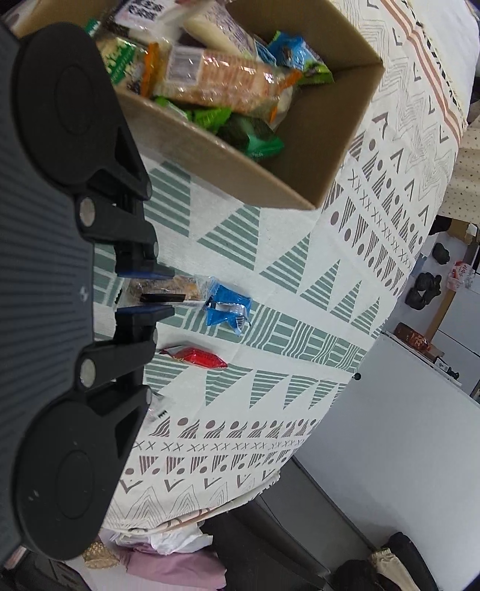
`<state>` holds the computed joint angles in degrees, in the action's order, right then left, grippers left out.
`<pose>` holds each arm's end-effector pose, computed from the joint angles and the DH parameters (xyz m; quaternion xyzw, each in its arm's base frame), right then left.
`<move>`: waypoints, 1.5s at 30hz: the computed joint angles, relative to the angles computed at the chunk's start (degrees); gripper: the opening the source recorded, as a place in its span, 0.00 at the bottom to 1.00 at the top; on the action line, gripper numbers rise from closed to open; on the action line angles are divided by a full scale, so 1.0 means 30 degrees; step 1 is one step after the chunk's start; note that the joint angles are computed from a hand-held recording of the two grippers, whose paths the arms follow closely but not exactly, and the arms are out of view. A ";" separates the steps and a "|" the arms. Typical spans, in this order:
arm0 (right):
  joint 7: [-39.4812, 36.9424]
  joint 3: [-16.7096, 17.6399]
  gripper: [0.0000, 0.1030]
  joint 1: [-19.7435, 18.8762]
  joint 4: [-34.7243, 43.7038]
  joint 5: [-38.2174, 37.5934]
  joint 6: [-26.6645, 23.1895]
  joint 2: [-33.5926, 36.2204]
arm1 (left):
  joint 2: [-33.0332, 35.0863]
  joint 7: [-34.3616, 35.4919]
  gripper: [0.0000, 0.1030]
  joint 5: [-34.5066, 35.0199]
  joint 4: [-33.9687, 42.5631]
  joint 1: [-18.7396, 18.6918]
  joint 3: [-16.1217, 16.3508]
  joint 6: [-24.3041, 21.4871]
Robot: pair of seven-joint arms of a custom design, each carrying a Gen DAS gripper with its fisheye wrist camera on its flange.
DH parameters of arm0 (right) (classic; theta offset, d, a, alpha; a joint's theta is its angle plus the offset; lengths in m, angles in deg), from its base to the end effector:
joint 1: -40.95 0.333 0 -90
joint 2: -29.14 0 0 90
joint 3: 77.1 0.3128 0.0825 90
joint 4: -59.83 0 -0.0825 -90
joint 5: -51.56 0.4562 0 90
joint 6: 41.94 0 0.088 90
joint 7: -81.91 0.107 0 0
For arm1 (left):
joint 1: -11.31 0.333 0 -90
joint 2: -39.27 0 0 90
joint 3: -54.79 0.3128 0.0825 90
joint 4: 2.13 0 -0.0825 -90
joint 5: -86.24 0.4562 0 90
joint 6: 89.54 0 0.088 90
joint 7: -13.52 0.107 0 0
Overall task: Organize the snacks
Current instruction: 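Carry the stick candy over the box with left tool while right carries purple candy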
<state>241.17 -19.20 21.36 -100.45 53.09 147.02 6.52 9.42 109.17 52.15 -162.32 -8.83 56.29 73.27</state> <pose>0.3827 0.2602 0.2947 -0.4801 0.7904 -0.1036 0.3661 0.4287 -0.1148 0.3626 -0.7033 0.6378 -0.3122 0.0338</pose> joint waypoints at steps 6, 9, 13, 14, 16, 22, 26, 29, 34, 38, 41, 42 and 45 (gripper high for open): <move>0.1818 -0.0233 0.29 0.1302 -0.0149 -0.0040 -0.0765 -0.2122 | -0.1908 0.0186 0.13 0.0428 -0.0669 0.0406 0.0311 -0.0753; 0.2970 0.0001 0.29 0.1620 -0.0158 -0.0316 -0.1002 -0.2917 | -0.2860 0.0197 0.13 0.0612 -0.0998 0.0629 0.0528 -0.1082; 0.4131 0.0218 0.29 0.1933 0.0082 -0.0986 -0.1572 -0.3748 | -0.4157 0.0227 0.13 0.1063 -0.1449 0.1152 0.0776 -0.1691; 0.4407 0.0289 0.29 0.1937 0.0167 -0.1171 -0.1672 -0.3926 | -0.4444 0.0232 0.13 0.1188 -0.1546 0.1313 0.0835 -0.1850; 0.4992 0.0435 0.29 0.1994 0.0345 -0.1523 -0.1954 -0.4340 | -0.5010 0.0230 0.13 0.1417 -0.1736 0.1645 0.0955 -0.2171; 0.6529 0.0691 0.29 0.2111 0.0927 -0.2707 -0.2509 -0.5081 | -0.6207 0.0539 0.13 0.1717 -0.1954 0.2461 0.1521 -0.3027; 0.7455 0.0932 0.29 0.1971 0.1522 -0.3580 -0.2803 -0.5154 | -0.6703 0.0803 0.13 0.1745 -0.1959 0.3035 0.1894 -0.3324; 0.8050 0.1179 0.29 0.1770 0.2108 -0.4320 -0.3020 -0.5099 | -0.6863 0.1063 0.13 0.1658 -0.1898 0.3454 0.2220 -0.3537; 0.8670 0.1825 0.29 0.1062 0.3246 -0.5599 -0.3303 -0.4707 | -0.7006 0.1581 0.13 0.1492 -0.1797 0.4262 0.2697 -0.4048; 0.9001 0.2454 0.29 0.0353 0.4198 -0.6402 -0.3557 -0.4150 | -0.6745 0.2089 0.13 0.1178 -0.1549 0.4777 0.3069 -0.4464; 0.9138 0.3023 0.29 -0.0295 0.4942 -0.6956 -0.3781 -0.3657 | -0.6430 0.2563 0.13 0.0776 -0.1332 0.5020 0.3330 -0.4594; 0.9197 0.3218 0.29 -0.0506 0.5170 -0.7118 -0.3845 -0.3518 | -0.6299 0.2720 0.13 0.0627 -0.1256 0.5091 0.3400 -0.4614; 0.9316 0.3841 0.29 -0.1164 0.5840 -0.7566 -0.4069 -0.3119 | -0.5878 0.3154 0.13 0.0175 -0.1025 0.5335 0.3588 -0.4670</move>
<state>269.11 -7.68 17.87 -82.93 30.39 134.82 -2.84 -8.21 118.63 52.67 -165.40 7.18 67.06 59.26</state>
